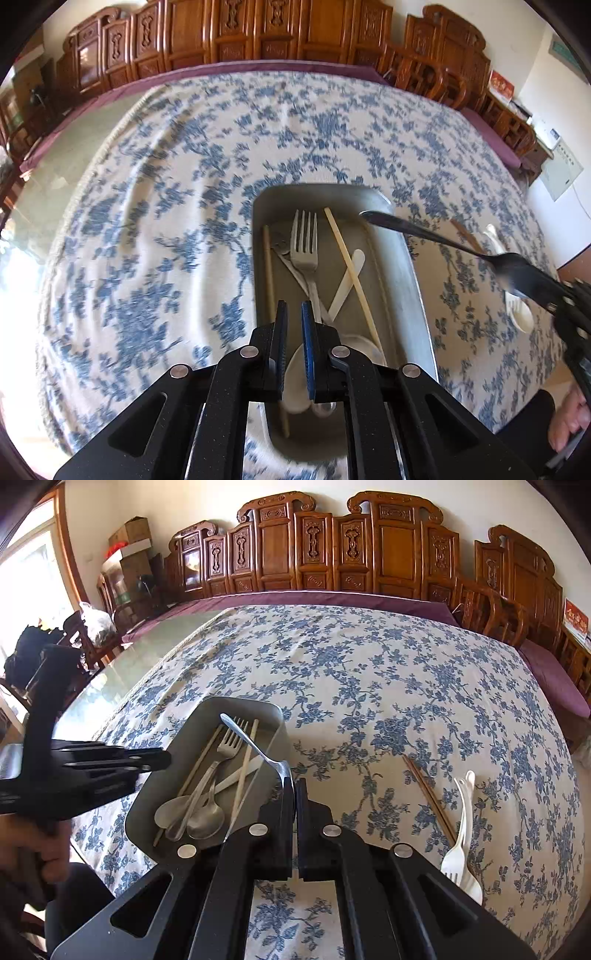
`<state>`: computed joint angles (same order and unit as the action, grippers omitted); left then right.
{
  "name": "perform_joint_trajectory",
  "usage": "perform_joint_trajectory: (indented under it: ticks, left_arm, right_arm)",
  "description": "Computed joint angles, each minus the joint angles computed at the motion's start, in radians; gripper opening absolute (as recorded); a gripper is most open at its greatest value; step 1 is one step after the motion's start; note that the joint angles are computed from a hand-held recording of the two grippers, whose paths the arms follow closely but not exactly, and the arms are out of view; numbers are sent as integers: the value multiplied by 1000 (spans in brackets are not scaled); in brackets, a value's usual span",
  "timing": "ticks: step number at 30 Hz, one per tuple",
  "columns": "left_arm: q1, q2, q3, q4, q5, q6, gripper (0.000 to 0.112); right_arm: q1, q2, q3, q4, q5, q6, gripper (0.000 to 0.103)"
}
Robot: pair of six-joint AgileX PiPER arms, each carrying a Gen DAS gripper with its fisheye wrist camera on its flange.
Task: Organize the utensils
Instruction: 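Lower the metal spoon into the tray and open the right tool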
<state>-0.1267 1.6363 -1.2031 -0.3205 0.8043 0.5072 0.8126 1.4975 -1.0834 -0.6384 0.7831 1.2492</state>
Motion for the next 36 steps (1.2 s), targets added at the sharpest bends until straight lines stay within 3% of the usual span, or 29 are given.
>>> perform_joint_trajectory:
  ticks: [8, 20, 36]
  left_arm:
    - [105, -128, 37, -62, 56, 126, 7]
    - [251, -188, -17, -123, 160, 214, 7]
    - [286, -242, -8, -124, 203, 232, 7]
  right_arm:
    - [21, 140, -140, -2, 65, -31, 2]
    - [7, 368, -390, 19, 188, -142, 2]
    - [29, 471, -512, 33, 253, -203, 2]
